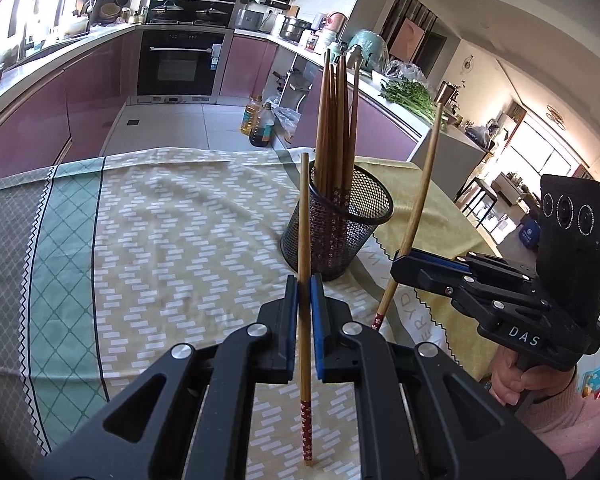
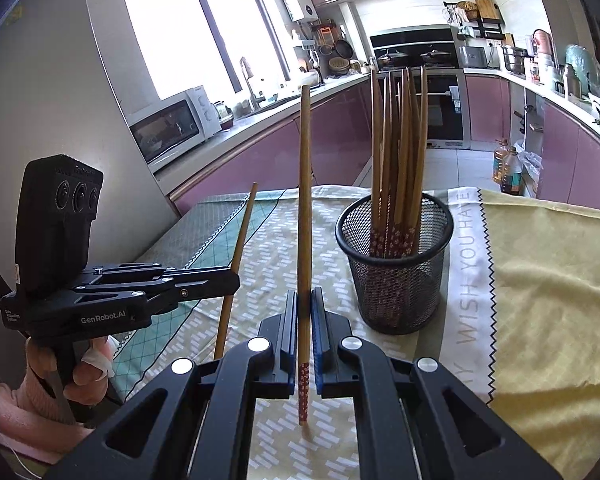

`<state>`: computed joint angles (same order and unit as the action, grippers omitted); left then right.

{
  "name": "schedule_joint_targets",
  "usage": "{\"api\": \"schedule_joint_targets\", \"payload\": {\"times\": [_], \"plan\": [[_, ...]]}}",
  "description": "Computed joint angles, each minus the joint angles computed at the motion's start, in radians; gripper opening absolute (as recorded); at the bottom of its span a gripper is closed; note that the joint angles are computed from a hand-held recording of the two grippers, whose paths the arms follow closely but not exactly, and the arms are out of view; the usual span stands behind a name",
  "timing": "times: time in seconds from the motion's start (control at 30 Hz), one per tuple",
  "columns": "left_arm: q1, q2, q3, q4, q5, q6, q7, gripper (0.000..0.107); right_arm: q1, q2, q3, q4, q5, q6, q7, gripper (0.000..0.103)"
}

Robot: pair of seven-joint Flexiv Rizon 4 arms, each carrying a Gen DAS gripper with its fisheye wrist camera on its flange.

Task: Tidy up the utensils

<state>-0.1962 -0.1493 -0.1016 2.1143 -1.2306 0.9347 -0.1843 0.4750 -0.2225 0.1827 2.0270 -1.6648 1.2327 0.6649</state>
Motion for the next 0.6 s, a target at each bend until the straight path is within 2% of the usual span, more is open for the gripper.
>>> {"api": "schedule_joint_targets", "payload": {"times": [0.6], "plan": [[-0.003, 0.025, 0.007, -0.009, -0.034, -0.043, 0.025, 0.007, -0.016, 0.045, 0.008, 0.019, -0.023, -0.035, 0.022, 0.006]]}}
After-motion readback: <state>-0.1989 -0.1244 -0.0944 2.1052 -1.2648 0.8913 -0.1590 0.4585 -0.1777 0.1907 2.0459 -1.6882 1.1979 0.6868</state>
